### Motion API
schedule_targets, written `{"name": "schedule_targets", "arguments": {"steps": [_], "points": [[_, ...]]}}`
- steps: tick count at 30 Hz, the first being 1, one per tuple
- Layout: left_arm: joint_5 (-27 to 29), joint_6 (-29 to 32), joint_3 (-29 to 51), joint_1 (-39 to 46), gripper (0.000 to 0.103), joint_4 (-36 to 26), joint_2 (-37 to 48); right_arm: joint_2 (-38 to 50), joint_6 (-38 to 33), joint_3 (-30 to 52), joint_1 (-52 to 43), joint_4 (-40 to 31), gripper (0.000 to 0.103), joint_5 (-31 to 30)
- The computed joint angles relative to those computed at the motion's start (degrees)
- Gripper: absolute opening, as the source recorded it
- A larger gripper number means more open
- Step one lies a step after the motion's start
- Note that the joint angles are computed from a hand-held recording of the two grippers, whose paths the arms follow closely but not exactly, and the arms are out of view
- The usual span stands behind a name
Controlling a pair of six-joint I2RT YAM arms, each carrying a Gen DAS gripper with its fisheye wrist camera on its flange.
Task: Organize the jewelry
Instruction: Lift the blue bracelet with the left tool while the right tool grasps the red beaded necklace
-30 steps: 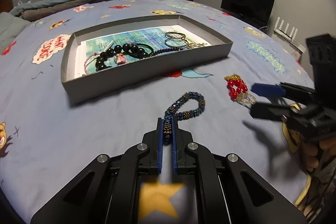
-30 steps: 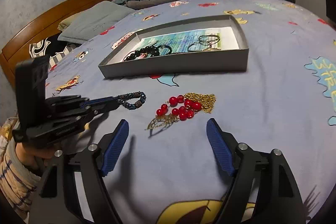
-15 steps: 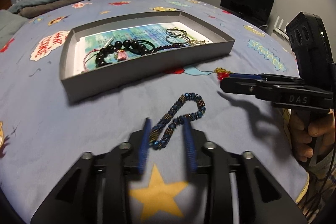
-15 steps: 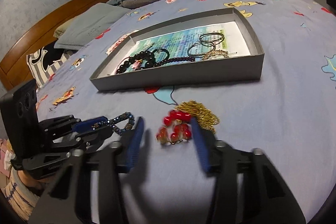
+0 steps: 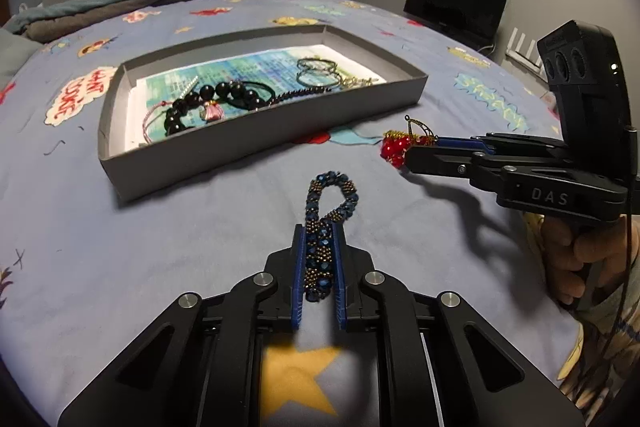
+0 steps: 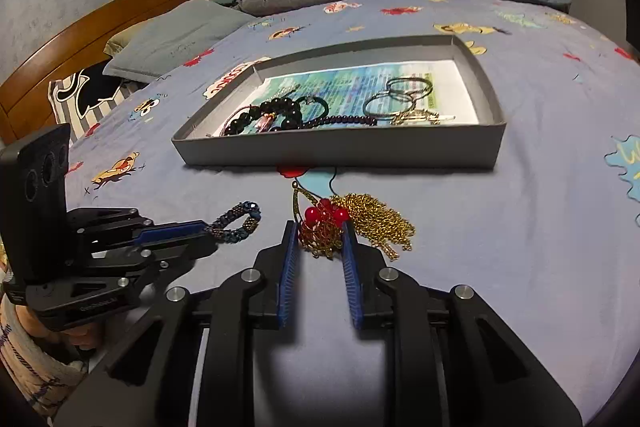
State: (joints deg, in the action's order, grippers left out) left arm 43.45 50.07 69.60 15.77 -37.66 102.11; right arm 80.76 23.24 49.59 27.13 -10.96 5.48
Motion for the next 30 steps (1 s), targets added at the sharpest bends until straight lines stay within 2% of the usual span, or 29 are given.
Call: {"name": "schedule_targets", "arguments": {"steps": [17, 30], "points": [[6.02, -3.22, 2.59, 0.79, 0.008, -1.74, -3.98, -7.89, -2.1, -0.76, -1.92, -1.05, 0.021, 0.52], [7.06, -9.24, 9.75, 0.21, 0.008, -0.69, -2.11, -6.85, -5.95, 5.07, -5.57, -2.76, 0.021, -0.62]]}}
